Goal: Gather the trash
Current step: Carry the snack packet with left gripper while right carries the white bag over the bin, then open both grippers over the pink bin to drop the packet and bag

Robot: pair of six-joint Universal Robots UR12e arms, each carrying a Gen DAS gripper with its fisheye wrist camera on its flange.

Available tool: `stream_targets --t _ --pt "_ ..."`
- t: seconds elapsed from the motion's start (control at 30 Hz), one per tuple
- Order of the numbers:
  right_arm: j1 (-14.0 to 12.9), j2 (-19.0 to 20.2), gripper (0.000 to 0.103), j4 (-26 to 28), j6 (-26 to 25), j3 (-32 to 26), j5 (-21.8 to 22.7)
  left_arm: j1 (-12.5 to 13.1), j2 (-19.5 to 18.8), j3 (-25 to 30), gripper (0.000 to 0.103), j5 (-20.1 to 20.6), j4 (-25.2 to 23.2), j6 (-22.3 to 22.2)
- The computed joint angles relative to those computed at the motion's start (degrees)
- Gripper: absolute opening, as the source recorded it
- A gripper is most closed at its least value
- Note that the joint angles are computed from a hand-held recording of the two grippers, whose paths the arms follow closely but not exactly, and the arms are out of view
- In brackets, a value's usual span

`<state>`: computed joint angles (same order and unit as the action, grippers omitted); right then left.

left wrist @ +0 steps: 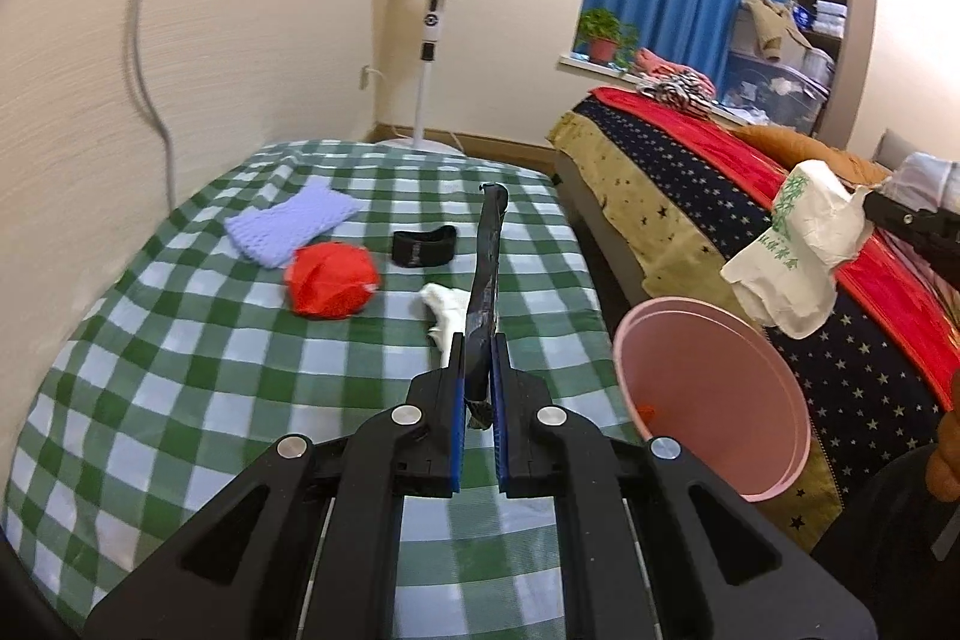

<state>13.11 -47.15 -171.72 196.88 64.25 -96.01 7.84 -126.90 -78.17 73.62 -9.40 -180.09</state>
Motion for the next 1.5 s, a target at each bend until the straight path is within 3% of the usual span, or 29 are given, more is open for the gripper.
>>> stream_targets --t 0.57,1.03,1.13,1.2,1.27,1.5 --pt "-1.09 0.96 0.003 0.88 3.83 -0.39 -3.92 -3.44 -3.30 5.26 0.007 -6.40 -3.61 5.63" --pt "-1.59 1.11 0.003 2.37 6.61 -0.43 -5.42 -5.40 -7.03 11.99 0.007 -11.95 -10.91 8.18" --pt "-1.64 1.07 0.009 3.38 8.48 -0.52 -6.58 -5.46 -7.40 13.15 0.012 -13.95 -14.24 10.00" --pt "-1.76 0.99 0.032 3.17 9.36 -0.30 -6.50 -5.45 -7.32 13.09 0.025 -14.14 -14.86 10.53" --pt "-1.66 0.87 0.045 2.35 9.55 0.01 -7.21 -5.25 -7.11 12.67 0.030 -14.34 -14.58 10.18" --pt "-1.19 0.76 0.045 0.84 7.12 0.35 -7.26 -4.37 -5.31 9.61 0.030 -13.51 -13.15 10.35"
